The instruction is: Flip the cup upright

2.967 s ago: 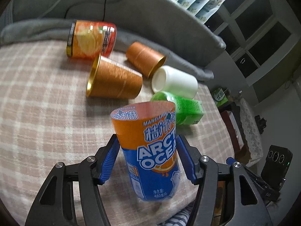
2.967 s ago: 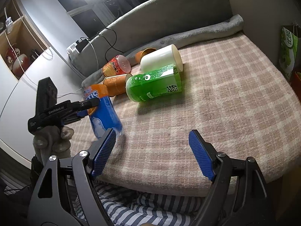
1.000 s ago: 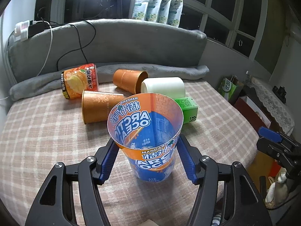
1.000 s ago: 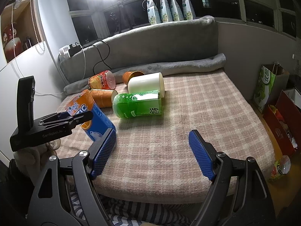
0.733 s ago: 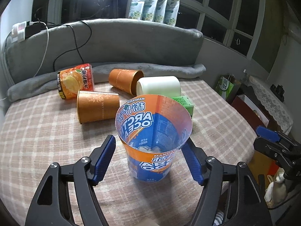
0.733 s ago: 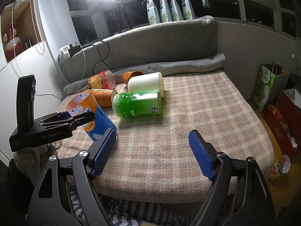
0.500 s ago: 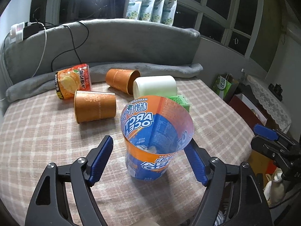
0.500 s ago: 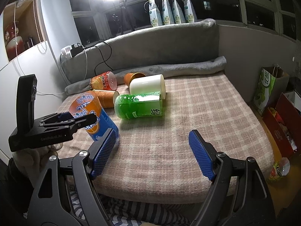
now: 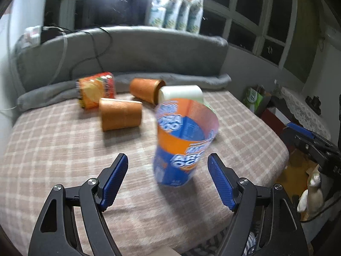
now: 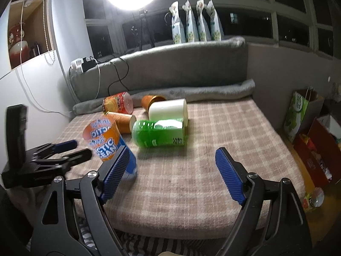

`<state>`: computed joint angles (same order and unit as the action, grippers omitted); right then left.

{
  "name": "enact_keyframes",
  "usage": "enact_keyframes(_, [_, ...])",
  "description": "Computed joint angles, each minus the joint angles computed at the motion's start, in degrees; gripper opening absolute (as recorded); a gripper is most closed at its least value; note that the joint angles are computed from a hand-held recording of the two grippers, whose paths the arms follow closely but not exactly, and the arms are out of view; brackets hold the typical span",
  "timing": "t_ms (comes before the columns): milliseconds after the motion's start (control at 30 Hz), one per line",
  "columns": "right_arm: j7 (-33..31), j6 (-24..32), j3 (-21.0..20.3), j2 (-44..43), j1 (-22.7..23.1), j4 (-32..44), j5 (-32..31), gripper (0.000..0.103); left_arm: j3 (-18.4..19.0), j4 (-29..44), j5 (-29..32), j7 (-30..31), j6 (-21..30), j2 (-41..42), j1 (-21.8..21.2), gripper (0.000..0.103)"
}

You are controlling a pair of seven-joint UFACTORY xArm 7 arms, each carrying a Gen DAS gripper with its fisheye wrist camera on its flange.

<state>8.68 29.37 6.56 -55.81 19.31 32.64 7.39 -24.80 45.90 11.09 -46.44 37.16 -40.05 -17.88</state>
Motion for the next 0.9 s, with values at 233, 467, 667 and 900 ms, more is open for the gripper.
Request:
enact_keyframes(233, [3.17,-3.85,4.26,0.7,-3.1,0.92,-2.93,0.093,-4.76,-2.58,4.97,-7.39,2.45,-12.46,6.95,0.077])
enact_keyframes(467, [8.21,-8.48,9.36,-0.46,-8.32,0.92,-8.87,0.096,-8.44,-2.59,8.44,-11.23,5.72,-23.32,14.34,0.077])
enact_keyframes(667, [11.95,-10.51,10.6,-1.08,-10.36,0.66,-11.26,0.099,-10.43,-2.68,9.08,-11.24,6.7,-28.47,18.0,0.084])
enact_keyframes(900, [14.31,-11.98,11.03,-2.19,-11.71,0.19,-13.16,0.103,-11.89,-1.67,8.62,-9.08,6.84,-29.86,20.43,0.084])
